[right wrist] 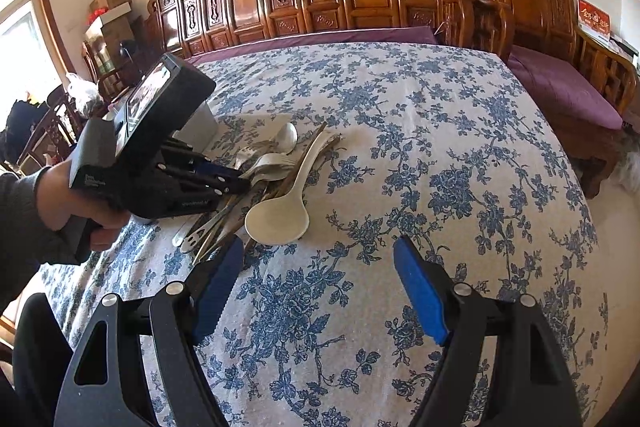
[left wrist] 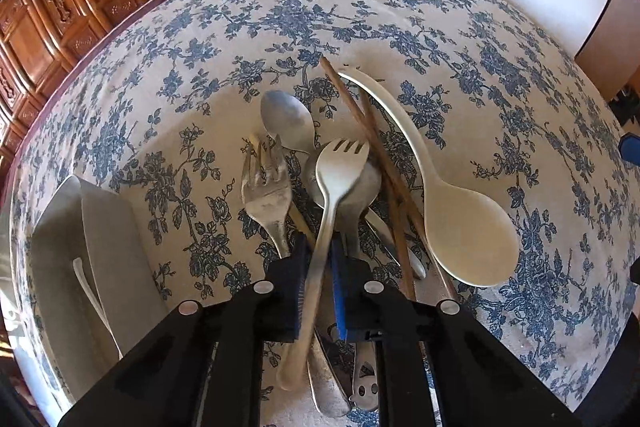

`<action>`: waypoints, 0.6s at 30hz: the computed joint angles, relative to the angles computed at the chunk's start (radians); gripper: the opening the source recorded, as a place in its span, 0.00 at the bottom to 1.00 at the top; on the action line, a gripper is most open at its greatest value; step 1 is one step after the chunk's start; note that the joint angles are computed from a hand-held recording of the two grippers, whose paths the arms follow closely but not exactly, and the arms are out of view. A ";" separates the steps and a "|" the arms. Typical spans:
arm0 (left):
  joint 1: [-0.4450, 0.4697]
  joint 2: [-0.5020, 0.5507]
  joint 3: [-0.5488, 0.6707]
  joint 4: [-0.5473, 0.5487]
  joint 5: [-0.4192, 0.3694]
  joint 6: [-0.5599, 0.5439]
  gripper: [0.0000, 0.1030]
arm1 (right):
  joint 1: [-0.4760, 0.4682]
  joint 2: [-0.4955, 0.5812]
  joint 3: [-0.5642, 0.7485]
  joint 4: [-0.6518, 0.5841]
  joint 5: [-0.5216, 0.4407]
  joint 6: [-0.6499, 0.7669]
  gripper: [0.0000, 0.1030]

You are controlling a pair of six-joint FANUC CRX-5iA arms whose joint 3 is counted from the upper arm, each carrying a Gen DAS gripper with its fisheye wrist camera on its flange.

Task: Organize utensils
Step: 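Grasp a white plastic fork from the pile with the left tool, then grasp a white plastic spoon with the right tool while the left holds the fork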

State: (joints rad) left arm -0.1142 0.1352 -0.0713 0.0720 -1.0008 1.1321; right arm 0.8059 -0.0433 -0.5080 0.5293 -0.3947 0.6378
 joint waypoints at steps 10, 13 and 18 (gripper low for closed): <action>0.056 -0.122 -0.130 0.151 0.090 -0.059 0.02 | -0.008 0.048 0.049 -0.061 -0.042 0.043 0.71; 0.084 -0.182 -0.190 0.223 0.105 -0.100 0.02 | -0.016 0.082 0.098 -0.152 -0.061 0.104 0.65; 0.121 -0.287 -0.280 0.320 0.108 -0.167 0.02 | -0.021 0.162 0.196 -0.234 -0.103 0.173 0.60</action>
State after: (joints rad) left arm 0.0069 -0.1516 -0.3516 0.3918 -0.8925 0.9647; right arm 0.7845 0.1191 -0.3122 0.2954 -0.4974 0.8106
